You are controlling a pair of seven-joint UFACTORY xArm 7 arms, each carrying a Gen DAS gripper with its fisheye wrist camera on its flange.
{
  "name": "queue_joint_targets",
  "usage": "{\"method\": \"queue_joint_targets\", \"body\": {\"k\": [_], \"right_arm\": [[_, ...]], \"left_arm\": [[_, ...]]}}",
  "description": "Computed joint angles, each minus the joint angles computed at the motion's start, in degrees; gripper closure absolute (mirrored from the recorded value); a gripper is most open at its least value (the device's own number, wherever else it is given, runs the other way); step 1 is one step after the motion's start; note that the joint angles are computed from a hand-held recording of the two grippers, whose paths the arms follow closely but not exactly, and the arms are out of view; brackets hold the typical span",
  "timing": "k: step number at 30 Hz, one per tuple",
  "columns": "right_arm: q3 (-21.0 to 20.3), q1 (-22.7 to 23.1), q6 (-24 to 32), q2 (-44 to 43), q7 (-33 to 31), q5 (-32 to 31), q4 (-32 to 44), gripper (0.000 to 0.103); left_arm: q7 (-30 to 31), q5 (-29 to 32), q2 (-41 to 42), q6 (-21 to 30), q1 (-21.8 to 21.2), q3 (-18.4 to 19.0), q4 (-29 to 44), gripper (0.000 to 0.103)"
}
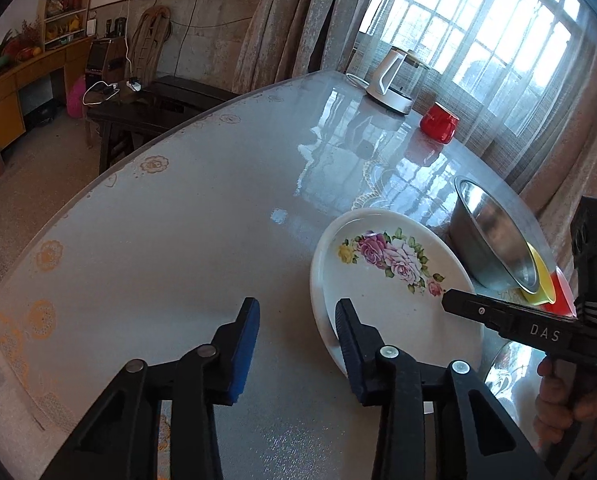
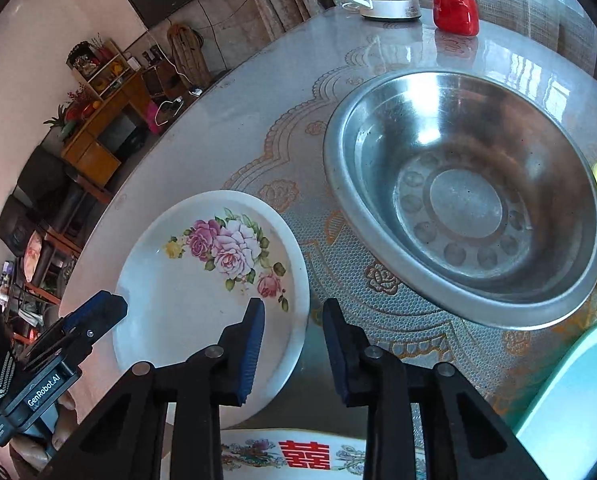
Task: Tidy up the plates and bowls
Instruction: 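Lift the rose-print plate with the right tool and carry it over the teal plate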
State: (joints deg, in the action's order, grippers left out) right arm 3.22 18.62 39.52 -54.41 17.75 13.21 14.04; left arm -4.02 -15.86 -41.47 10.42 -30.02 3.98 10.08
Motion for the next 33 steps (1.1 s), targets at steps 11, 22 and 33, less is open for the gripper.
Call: {"method": "queue_joint_targets", "body": {"k": [11,22,33], "right_arm": [[-0.8,1.6,-3.3,-0.9,1.2,1.1,-0.7,0.079],[-1.1,0.8,-1.5,-9.4,1.9,1.1,-1.8,0.079],[-5.2,-9.6,24.1,-44.6,4.6,-2.2,-7.3,0.079]], "left_arm": [[-3.6,3.1,0.6,-0.1,1.6,-4.9,0.9,0.085],[-6.0,4.6,-4.7,3.6,1.7,-6.4,2.9,0.084],[-8.3,4.5,-7.8,5.1,-7.2,-11.6,4.1,0.084]]}}
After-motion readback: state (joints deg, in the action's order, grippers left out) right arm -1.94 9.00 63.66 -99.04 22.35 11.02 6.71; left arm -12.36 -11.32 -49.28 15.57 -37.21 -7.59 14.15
